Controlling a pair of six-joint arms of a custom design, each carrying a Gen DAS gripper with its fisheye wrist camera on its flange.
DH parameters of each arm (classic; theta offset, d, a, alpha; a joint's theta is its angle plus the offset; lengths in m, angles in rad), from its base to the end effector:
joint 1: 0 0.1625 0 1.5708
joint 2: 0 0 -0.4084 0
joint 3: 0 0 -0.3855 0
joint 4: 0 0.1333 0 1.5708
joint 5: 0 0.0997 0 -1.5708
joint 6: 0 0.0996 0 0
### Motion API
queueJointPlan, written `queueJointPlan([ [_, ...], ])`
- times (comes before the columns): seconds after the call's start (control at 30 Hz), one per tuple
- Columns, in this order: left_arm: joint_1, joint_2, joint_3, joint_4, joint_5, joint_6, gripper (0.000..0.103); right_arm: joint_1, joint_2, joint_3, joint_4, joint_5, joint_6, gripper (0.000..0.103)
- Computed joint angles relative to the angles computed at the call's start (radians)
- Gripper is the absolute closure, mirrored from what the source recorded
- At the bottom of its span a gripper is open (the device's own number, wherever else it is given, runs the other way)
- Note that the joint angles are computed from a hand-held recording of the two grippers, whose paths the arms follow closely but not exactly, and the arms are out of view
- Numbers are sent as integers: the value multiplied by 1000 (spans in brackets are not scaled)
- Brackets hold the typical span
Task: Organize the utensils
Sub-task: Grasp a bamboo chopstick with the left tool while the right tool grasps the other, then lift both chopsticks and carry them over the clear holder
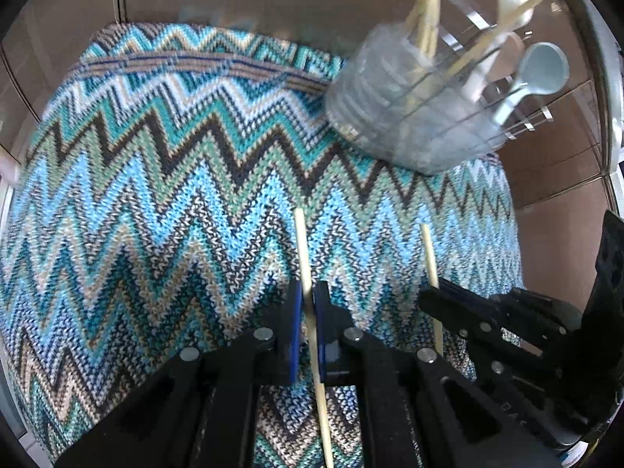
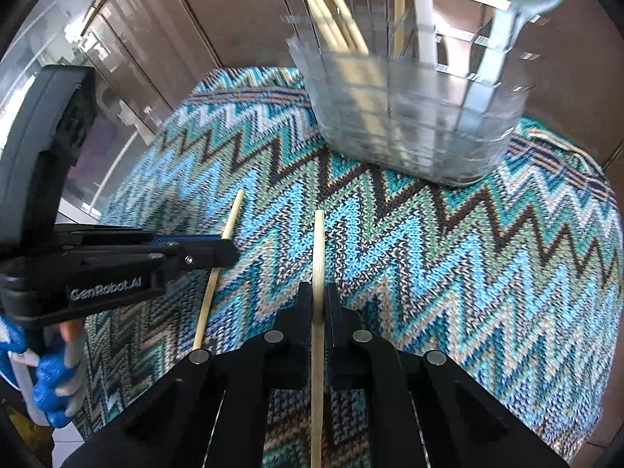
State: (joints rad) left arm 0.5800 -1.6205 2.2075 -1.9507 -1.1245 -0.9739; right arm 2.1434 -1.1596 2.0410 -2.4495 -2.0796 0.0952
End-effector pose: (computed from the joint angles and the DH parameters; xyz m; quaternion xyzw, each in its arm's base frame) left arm -0.2211 -0.3556 0.2485 0.0311 0.9698 -0.1271 0.2060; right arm 0.3465 -0.3810 0.1521 0.2292 -0.9403 0.0812 0.2382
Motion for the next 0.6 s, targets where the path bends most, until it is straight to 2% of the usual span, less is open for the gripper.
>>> queueJointPlan([
  [0.27,-145,-140,52,38,88,-101,98,64,-117,80,-81,8,-19,97],
  [0.6,-366,-255,48,242,176,-290,98,174,-215,141,-104,-17,18,97],
])
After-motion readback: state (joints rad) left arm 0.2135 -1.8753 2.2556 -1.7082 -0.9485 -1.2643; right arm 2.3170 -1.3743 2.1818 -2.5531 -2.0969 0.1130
